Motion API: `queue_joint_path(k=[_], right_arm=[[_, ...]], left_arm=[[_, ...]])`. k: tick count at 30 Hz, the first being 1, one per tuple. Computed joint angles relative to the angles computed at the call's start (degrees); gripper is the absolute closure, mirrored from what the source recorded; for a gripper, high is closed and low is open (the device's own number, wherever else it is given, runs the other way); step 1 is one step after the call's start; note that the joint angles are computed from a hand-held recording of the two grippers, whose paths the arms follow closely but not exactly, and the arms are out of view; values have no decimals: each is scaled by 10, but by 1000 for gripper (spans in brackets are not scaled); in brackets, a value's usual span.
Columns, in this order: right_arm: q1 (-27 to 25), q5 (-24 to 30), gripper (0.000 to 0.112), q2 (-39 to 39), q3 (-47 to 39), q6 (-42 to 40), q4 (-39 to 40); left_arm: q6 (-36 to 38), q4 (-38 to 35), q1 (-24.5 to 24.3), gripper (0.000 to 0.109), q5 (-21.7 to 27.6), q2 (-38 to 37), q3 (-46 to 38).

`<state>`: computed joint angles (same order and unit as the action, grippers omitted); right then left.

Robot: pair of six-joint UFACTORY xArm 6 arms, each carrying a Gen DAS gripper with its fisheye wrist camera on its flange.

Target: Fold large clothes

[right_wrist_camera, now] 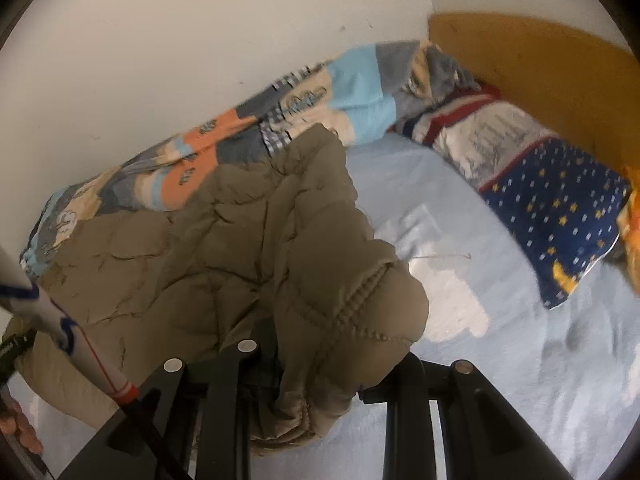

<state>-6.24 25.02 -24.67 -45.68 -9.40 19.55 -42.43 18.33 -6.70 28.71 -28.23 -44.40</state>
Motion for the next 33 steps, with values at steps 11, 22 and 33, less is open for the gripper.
queue_joint_path(k=[11, 22, 33], right_arm=[[-60, 156, 86, -234, 84, -62, 66], [-206, 339, 85, -368, 195, -85, 111], [-443, 545, 48, -263, 177, -136, 242]], left_arm=[[19, -45, -48, 71, 149, -279, 135], [16, -128, -43, 51, 234, -458, 283], [183, -370, 154, 29, 308, -545, 327]])
